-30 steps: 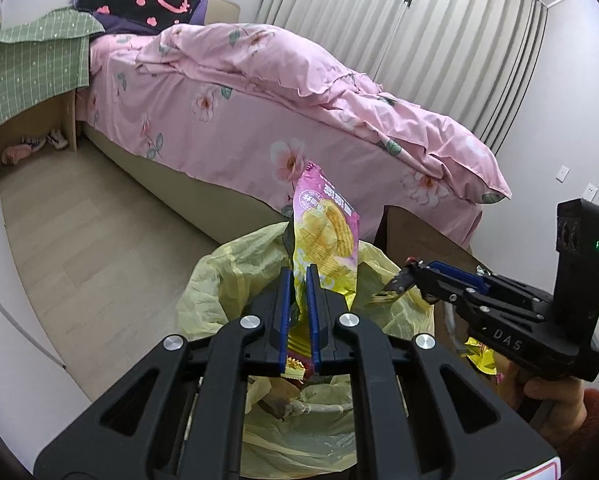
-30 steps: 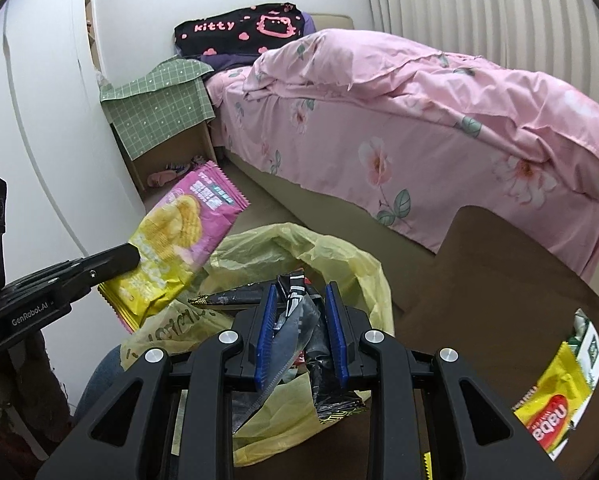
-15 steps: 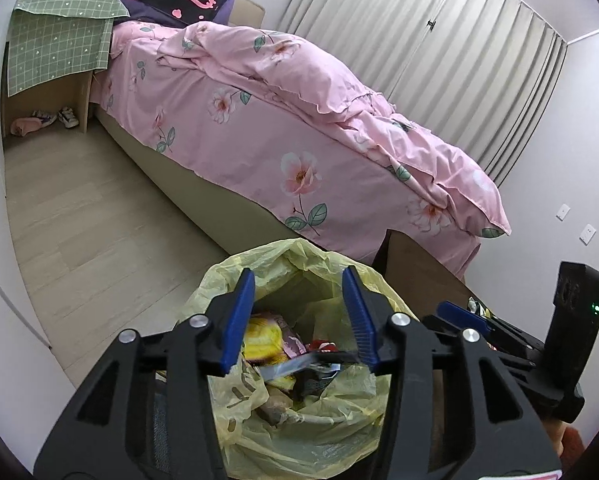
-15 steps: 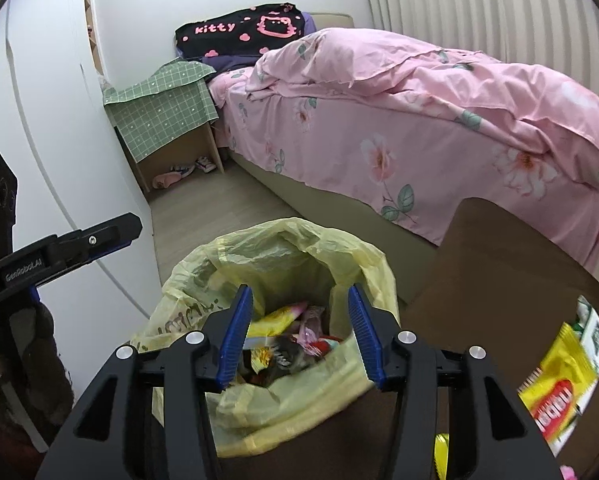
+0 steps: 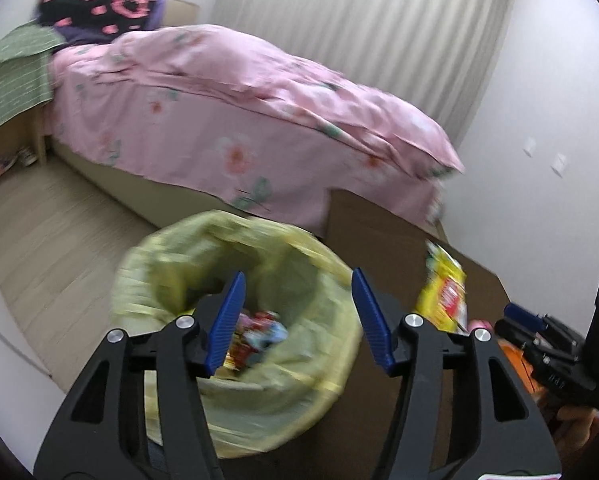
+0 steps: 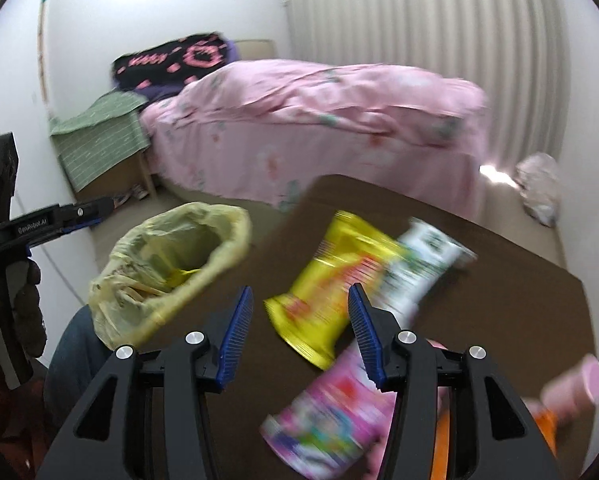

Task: Collect trash
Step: 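Move both tools back over the table toward the orange bag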

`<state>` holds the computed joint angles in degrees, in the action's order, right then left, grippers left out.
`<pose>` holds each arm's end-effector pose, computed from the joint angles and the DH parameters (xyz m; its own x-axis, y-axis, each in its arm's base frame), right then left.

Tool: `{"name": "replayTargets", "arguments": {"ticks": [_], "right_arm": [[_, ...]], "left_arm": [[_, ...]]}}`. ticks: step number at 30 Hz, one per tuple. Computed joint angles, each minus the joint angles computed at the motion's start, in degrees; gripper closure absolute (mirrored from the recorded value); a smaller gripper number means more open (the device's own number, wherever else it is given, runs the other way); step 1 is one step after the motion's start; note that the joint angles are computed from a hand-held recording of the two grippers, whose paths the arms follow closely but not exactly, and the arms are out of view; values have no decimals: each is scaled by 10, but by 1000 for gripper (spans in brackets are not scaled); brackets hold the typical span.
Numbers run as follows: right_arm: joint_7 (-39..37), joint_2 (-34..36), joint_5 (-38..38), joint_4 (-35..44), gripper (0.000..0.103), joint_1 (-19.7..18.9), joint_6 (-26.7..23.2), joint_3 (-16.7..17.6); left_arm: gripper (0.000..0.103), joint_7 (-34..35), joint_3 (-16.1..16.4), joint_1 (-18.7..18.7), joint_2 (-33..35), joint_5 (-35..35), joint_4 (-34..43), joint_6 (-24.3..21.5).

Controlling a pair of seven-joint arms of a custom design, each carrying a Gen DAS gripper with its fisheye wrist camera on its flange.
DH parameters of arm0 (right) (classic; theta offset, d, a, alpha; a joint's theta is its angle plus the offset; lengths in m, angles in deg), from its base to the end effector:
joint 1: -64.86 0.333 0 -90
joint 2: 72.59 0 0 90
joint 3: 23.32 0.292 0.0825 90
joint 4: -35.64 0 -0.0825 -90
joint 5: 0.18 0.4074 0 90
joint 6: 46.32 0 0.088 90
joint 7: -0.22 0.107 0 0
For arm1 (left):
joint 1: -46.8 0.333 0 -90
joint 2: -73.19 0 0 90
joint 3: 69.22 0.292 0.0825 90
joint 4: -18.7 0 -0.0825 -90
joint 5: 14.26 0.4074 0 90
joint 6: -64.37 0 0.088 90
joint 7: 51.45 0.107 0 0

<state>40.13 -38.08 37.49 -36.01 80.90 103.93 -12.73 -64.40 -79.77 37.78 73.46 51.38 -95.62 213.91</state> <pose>0.7230 0.3017 0.4764 0.7486 -0.6595 -0.0684 -0.4249 -0.3980 -0.8130 0.5746 -0.2250 0.4813 0.4139 -0.8609 0.2958 -0.4133 -0.4672 -0.7816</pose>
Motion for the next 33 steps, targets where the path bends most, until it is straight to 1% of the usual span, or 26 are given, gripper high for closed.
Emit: {"name": "replayTargets", "arguments": {"ticks": [3, 5, 8, 12, 14, 17, 22, 23, 24, 25, 27, 29, 31, 32, 33], "right_arm": [[-18, -49, 24, -75, 55, -23, 39, -4], [-43, -75, 46, -114, 55, -41, 60, -2], [-72, -106, 81, -162, 55, -65, 80, -7], [-69, -123, 112, -193, 55, -81, 86, -20], [-72, -129, 127, -207, 55, -89, 94, -23], [-79, -134, 150, -226, 55, -99, 102, -24], [-97, -144, 181, -246, 55, -112, 91, -26], [-101, -147, 187, -250, 55, -113, 92, -26], [-104, -148, 193, -254, 55, -114, 94, -27], [-105, -149, 200, -257, 55, -115, 93, -28], [-113, -151, 219, -260, 55, -120, 86, -26], [-118, -153, 230, -262, 55, -121, 80, -26], [-124, -156, 236, -266, 55, -119, 79, -28], [-126, -157, 238, -267, 55, -118, 79, -29], [-122, -155, 236, -265, 50, -115, 78, -31]], "left_arm": [[50, 69, -6, -12, 48, -23, 52, 18], [50, 99, -5, -24, 70, -36, 77, 24], [49, 163, -3, -42, 107, -67, 120, 30], [48, 237, 1, -65, 144, -107, 166, 29], [48, 251, 5, -76, 153, -119, 176, 30], [48, 302, 1, -84, 174, -159, 201, 35], [48, 375, -2, -99, 217, -216, 248, 41], [46, 393, -6, -99, 229, -234, 260, 43], [41, 420, -13, -97, 244, -259, 275, 41], [39, 441, -16, -100, 260, -276, 294, 34], [31, 465, -13, -110, 287, -296, 326, 20], [31, 489, -14, -113, 319, -329, 364, -5], [28, 494, -11, -115, 334, -353, 380, -11], [21, 497, -9, -116, 338, -361, 384, -12], [14, 501, -7, -118, 344, -366, 390, -18]]}}
